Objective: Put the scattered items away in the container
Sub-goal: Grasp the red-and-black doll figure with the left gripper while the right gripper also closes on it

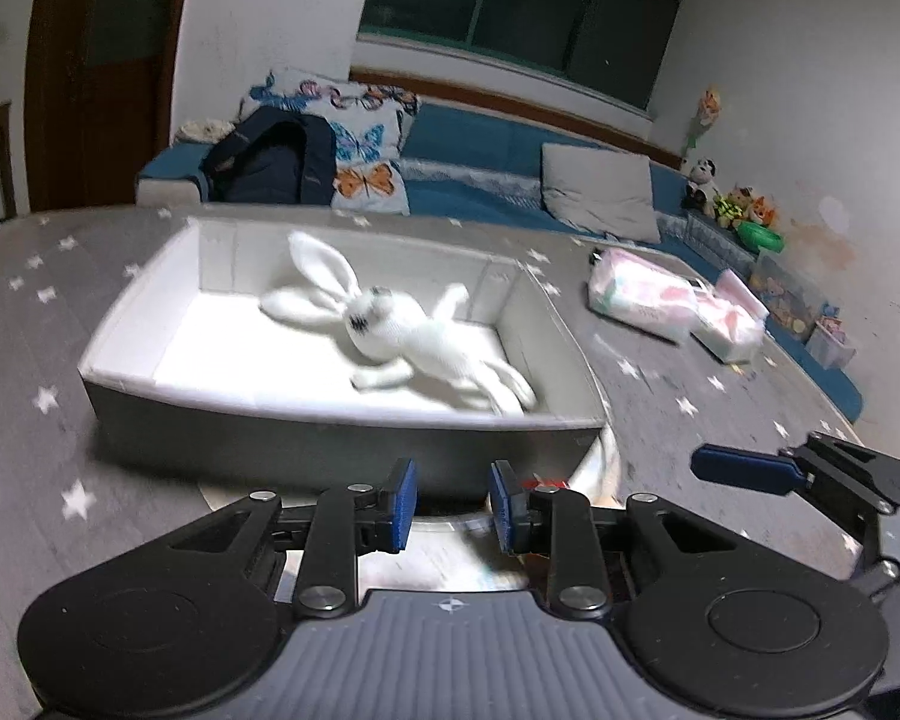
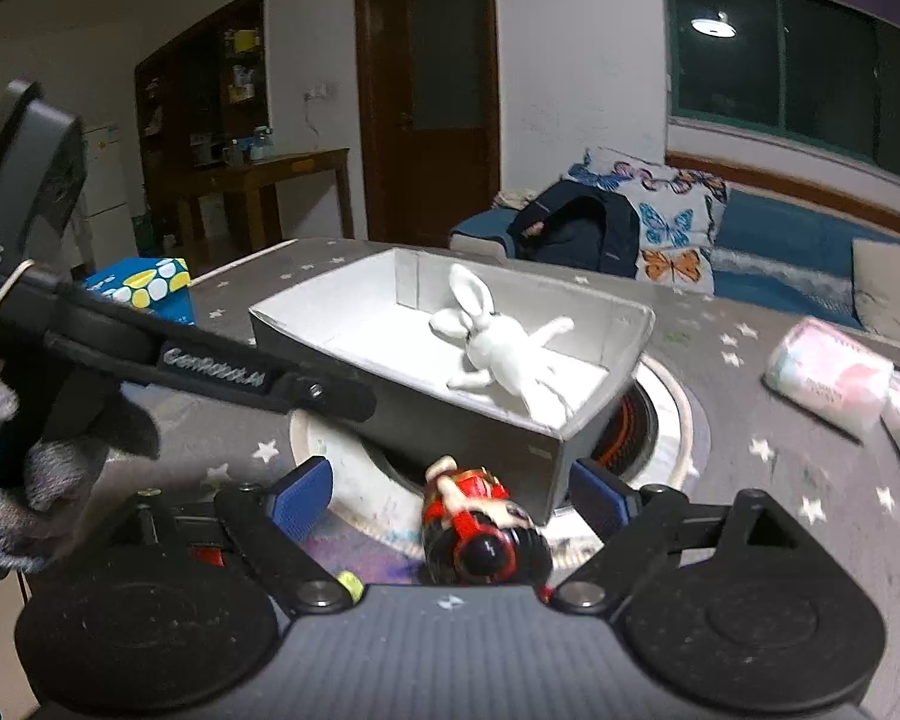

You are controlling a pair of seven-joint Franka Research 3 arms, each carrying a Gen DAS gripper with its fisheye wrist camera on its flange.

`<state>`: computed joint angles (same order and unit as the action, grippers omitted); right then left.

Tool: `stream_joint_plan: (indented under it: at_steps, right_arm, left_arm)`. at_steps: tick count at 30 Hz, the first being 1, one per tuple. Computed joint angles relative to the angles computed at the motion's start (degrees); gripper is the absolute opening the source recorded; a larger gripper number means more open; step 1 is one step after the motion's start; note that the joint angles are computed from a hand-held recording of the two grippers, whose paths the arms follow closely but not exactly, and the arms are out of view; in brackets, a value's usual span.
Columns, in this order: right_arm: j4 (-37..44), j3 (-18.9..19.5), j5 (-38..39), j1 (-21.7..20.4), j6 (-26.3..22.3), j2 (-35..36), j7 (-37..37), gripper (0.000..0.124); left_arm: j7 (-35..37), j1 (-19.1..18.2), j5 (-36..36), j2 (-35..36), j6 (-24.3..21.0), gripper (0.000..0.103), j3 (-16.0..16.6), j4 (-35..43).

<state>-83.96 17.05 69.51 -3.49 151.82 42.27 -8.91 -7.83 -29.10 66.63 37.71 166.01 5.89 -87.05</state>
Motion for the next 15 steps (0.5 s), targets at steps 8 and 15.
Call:
stream_joint_plan:
  at_steps: [8, 15]
  right_arm:
    - [2.9, -2.2, -6.8, 1.6, 0.4, 3.2, 7.8, 0.084]
    - [6.6, -2.0, -14.1, 2.0, -0.4, 7.0, 16.6, 0.069]
  left_arm:
    - [4.8, 1.3, -7.1, 2.9, 4.3, 0.03, -1.6, 1.8]
    - [12.5, 4.3, -17.3, 5.7, 8.5, 0.032, -4.8, 3.5]
